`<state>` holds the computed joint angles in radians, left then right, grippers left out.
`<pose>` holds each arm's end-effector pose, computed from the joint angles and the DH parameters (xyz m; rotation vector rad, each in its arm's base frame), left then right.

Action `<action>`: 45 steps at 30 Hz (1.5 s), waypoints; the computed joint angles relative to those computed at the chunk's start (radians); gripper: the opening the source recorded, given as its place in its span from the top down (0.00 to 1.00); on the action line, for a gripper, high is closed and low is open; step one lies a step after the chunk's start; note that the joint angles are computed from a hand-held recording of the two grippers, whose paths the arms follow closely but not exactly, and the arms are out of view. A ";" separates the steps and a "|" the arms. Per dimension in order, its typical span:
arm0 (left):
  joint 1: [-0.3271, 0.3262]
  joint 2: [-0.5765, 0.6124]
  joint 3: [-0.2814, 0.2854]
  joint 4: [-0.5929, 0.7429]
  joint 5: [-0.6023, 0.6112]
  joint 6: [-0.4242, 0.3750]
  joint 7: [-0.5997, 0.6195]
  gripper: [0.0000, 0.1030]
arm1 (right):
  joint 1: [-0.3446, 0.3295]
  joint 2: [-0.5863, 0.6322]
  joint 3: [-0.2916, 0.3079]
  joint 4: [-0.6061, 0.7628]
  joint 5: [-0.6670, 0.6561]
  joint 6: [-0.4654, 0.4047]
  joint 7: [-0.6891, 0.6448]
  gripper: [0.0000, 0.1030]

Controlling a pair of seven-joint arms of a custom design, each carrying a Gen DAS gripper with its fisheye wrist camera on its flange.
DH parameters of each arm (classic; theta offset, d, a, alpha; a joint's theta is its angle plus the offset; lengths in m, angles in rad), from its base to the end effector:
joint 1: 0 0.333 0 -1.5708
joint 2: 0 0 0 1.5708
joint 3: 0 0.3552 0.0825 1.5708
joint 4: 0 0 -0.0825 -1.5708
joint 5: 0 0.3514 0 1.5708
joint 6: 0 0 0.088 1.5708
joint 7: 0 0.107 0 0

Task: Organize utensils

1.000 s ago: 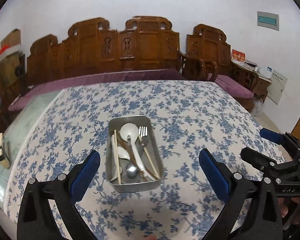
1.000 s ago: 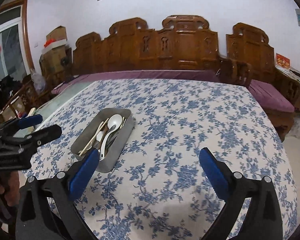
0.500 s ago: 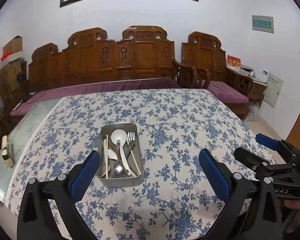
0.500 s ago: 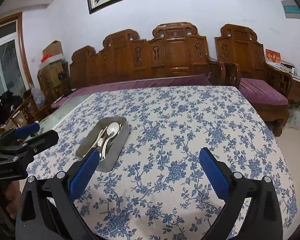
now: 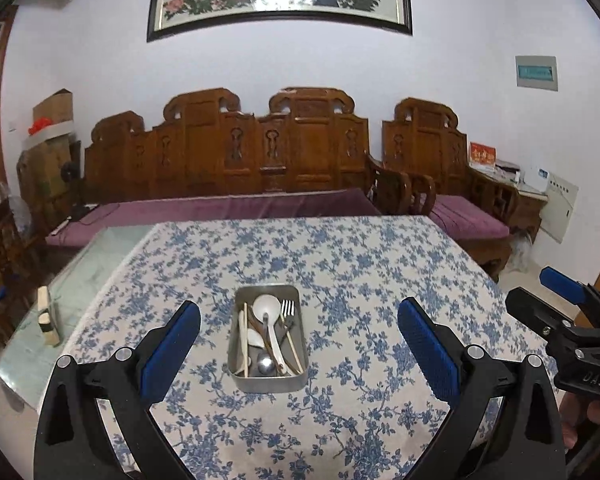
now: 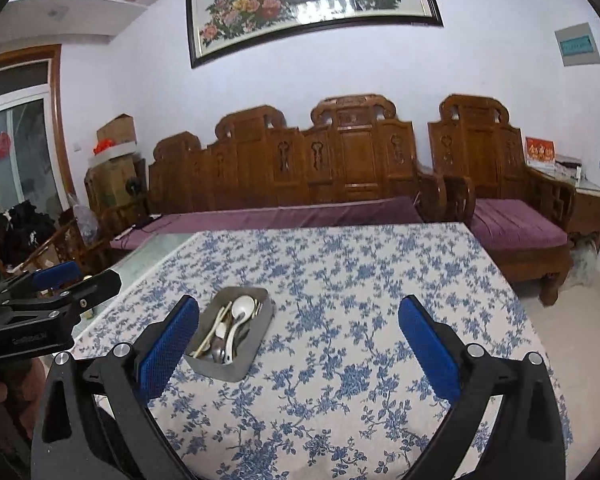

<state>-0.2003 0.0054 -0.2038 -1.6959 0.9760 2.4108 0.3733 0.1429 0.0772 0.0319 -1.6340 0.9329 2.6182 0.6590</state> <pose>0.5357 -0.2233 0.7026 -1.7224 1.3001 -0.7891 0.6004 0.0865 0.7076 -1.7377 1.0573 -0.4987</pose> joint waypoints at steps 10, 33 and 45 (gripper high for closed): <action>0.010 -0.052 -0.015 -0.025 0.039 -0.022 -0.053 0.07 | 0.008 -0.046 -0.007 -0.007 0.030 -0.005 -0.014 0.03; 0.015 -0.062 -0.025 -0.035 0.028 -0.010 -0.059 0.07 | 0.016 -0.031 -0.006 -0.012 -0.037 0.040 0.034 0.03; 0.014 -0.064 -0.024 -0.039 0.022 -0.008 -0.057 0.07 | 0.016 -0.030 -0.005 -0.011 -0.038 0.044 0.034 0.03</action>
<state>-0.1858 -0.0585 -0.2282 -1.7350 0.9979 2.4031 0.3166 0.1585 0.0472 0.0271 -1.6449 0.8949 2.6620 0.6929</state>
